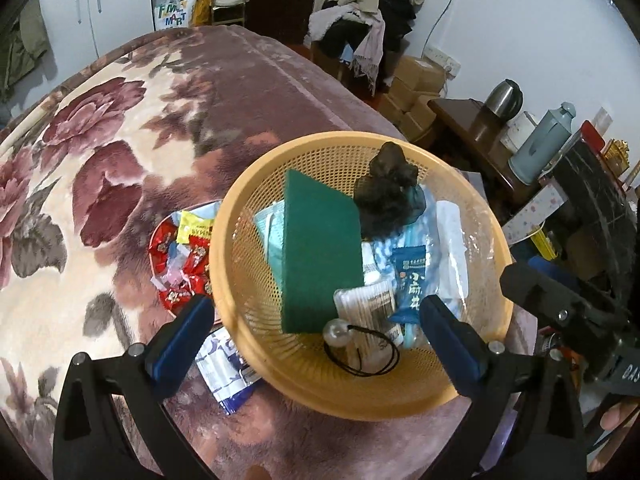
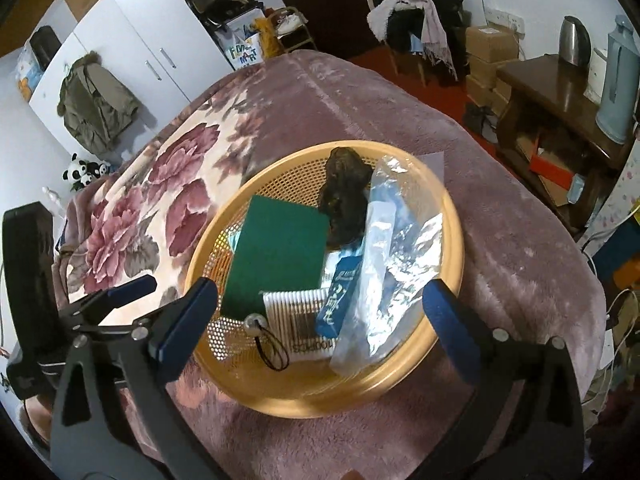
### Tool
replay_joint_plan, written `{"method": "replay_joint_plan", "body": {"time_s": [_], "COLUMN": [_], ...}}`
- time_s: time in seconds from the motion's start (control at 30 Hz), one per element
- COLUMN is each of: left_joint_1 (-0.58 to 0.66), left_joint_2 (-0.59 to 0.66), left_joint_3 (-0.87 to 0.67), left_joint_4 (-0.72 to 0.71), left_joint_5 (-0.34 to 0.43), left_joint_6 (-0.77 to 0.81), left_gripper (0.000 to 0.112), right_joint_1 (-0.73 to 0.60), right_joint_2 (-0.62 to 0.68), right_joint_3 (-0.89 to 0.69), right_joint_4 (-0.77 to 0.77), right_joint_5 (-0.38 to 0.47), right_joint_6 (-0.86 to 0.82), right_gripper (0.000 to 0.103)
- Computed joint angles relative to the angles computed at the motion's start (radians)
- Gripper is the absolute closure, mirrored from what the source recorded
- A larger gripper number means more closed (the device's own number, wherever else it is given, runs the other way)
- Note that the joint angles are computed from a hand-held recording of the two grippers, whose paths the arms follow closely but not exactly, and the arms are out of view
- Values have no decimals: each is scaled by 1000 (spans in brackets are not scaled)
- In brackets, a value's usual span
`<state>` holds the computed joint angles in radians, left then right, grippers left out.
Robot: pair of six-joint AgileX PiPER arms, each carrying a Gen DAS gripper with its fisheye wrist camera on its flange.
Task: Organize soft objects
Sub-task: 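Open both tools to drop the hair tie and snack packet into the basket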
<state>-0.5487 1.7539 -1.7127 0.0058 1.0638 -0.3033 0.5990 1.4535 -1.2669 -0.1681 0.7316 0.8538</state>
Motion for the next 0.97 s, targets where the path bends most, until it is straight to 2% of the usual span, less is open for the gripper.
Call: {"method": "replay_joint_plan", "body": {"time_s": [0.17, 0.33, 0.57, 0.8, 0.9, 0.97], "left_joint_1": [5, 39, -1, 73, 72, 92], "left_joint_2": [-46, -88, -126, -194, -251, -283], "left_joint_3": [67, 130, 161, 246, 315, 357], "left_joint_4": [15, -53, 72, -73, -6, -14], "left_joint_5": [-21, -44, -17, -66, -104, -116], "left_joint_6": [-34, -4, -95, -24, -68, -44], "left_gripper": [10, 10, 10, 11, 11, 10], "right_joint_1": [56, 96, 158, 230, 278, 320], "right_joint_2": [-12, -33, -33, -12, 6, 30], "right_joint_3": [12, 33, 15, -15, -38, -65], "right_joint_4": [-82, -148, -221, -282, -326, -361], "right_joint_5": [17, 32, 77, 115, 145, 171], "right_joint_6": [81, 159, 232, 290, 330, 352], "right_gripper": [0, 0, 0, 0, 0, 0]}}
